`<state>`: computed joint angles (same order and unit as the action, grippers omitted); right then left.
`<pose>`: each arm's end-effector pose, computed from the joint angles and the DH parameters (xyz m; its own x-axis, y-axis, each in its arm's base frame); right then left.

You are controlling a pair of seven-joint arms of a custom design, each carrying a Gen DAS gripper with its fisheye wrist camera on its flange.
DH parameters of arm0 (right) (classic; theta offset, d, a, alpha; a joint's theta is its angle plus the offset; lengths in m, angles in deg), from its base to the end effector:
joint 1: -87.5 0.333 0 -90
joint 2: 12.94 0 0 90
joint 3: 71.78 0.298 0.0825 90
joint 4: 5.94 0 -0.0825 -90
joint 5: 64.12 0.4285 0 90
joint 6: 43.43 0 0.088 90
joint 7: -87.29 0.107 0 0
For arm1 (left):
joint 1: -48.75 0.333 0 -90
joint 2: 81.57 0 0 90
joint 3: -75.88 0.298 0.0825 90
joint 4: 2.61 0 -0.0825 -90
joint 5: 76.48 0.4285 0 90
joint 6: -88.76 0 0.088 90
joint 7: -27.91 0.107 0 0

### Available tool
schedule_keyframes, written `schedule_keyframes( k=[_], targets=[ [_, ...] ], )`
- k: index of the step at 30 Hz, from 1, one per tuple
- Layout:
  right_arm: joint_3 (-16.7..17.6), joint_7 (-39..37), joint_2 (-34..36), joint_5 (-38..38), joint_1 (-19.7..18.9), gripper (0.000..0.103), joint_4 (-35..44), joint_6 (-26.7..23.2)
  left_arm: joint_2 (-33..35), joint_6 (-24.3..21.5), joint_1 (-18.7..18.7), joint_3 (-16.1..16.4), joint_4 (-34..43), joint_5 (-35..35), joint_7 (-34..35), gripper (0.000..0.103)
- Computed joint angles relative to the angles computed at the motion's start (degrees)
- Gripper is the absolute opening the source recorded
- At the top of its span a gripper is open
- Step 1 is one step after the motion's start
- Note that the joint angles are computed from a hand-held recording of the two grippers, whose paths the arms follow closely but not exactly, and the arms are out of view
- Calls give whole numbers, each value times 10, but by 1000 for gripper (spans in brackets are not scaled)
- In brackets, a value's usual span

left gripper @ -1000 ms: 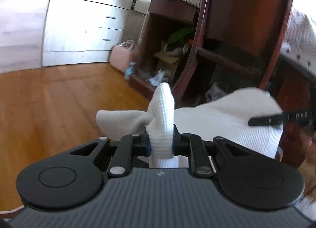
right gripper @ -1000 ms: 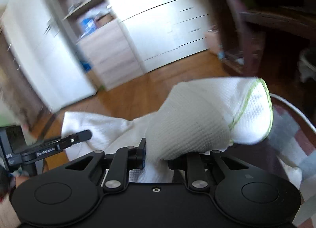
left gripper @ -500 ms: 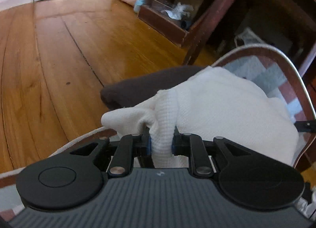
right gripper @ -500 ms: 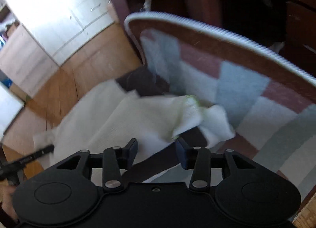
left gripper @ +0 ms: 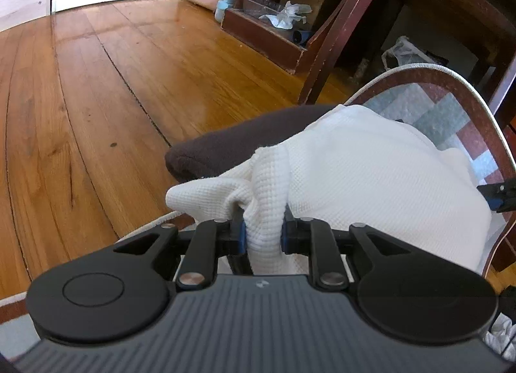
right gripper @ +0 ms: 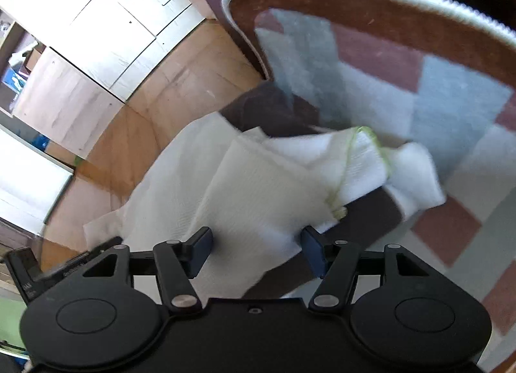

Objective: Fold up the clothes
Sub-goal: 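Lower the garment onto the dark brown cloth and open both grippers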

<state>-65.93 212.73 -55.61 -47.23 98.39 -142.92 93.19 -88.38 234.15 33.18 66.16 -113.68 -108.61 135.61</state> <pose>0.4088 0.1357 0.6366 -0.2483 -0.7902 -0.5602 -0.7519 0.5218 -0.4028 0.5603 -0.2627 0.5877 -0.4884 -0.8159 0.3095 -0.7217 0.1784 -0.6688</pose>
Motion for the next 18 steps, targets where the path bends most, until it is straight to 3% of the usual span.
schedule_keyframes(
  k=[7,11,14,18],
  targets=[
    [-22,1,-28,44,12,69,-41,20,0,-2,0,-5,2,32,-18,18],
    [-51,-28,-49,95,37,69,-73,29,0,0,0,-8,3,54,-39,18],
    [-52,-64,-77,121,49,69,-105,86,1,4,-1,-9,1,67,-51,19],
    [-53,-90,-94,146,73,69,-128,120,4,10,-3,-9,1,70,-59,20]
  ],
)
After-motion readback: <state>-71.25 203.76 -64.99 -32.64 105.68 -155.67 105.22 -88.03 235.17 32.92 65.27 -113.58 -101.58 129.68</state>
